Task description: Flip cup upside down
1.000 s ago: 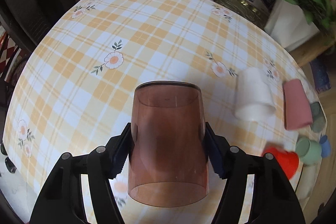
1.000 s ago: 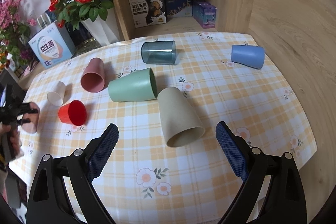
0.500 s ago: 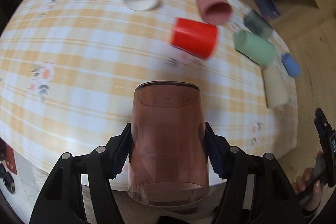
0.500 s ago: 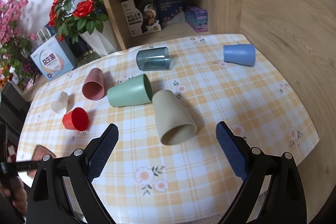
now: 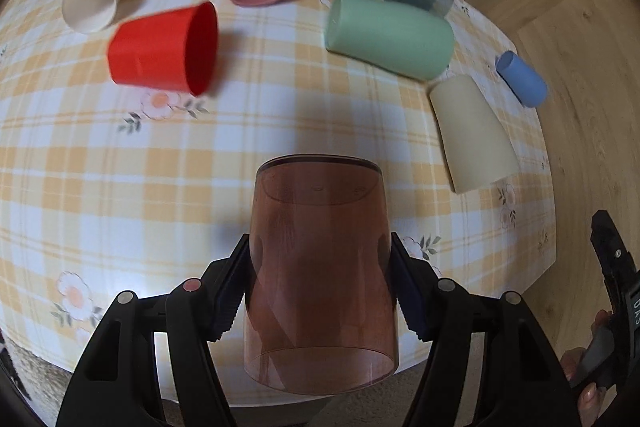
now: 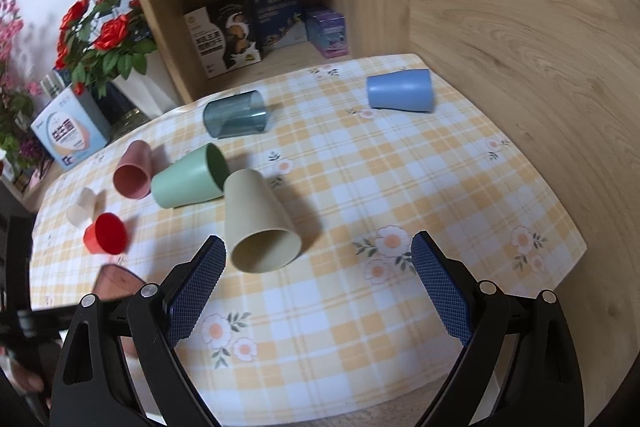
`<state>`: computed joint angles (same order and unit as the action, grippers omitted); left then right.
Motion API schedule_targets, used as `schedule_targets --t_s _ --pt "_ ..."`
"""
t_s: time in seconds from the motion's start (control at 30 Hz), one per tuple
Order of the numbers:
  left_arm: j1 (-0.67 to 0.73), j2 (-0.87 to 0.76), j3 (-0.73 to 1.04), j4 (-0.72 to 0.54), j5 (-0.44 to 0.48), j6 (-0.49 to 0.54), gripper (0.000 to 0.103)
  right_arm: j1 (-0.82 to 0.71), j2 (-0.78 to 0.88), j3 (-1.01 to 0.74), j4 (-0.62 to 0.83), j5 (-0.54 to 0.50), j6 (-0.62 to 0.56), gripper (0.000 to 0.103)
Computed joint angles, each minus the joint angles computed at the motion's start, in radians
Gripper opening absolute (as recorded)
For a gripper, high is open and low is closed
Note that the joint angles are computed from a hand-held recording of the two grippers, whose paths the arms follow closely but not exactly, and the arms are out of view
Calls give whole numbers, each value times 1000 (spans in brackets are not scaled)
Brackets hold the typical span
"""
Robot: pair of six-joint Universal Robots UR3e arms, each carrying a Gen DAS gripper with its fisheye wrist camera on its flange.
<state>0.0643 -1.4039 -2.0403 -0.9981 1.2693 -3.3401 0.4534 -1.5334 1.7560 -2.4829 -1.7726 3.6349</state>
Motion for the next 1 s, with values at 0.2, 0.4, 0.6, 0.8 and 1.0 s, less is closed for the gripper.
schedule_targets --t_s 0.2,0.4,0.6,0.8,1.0 --pt "-49 -46 -26 105 1 -90 64 -26 -5 18 -1 11 7 91" --pt "-96 -108 -17 149 -15 -100 64 -25 -2 14 7 5 8 91" --pt "-123 -142 -8 157 -37 -81 64 -22 0 15 16 8 16 91" --pt "-106 -138 -29 159 -79 -68 64 -17 1 12 26 20 18 91" --pt "-70 -95 -67 173 -138 -59 70 -13 0 -1 52 35 20 91"
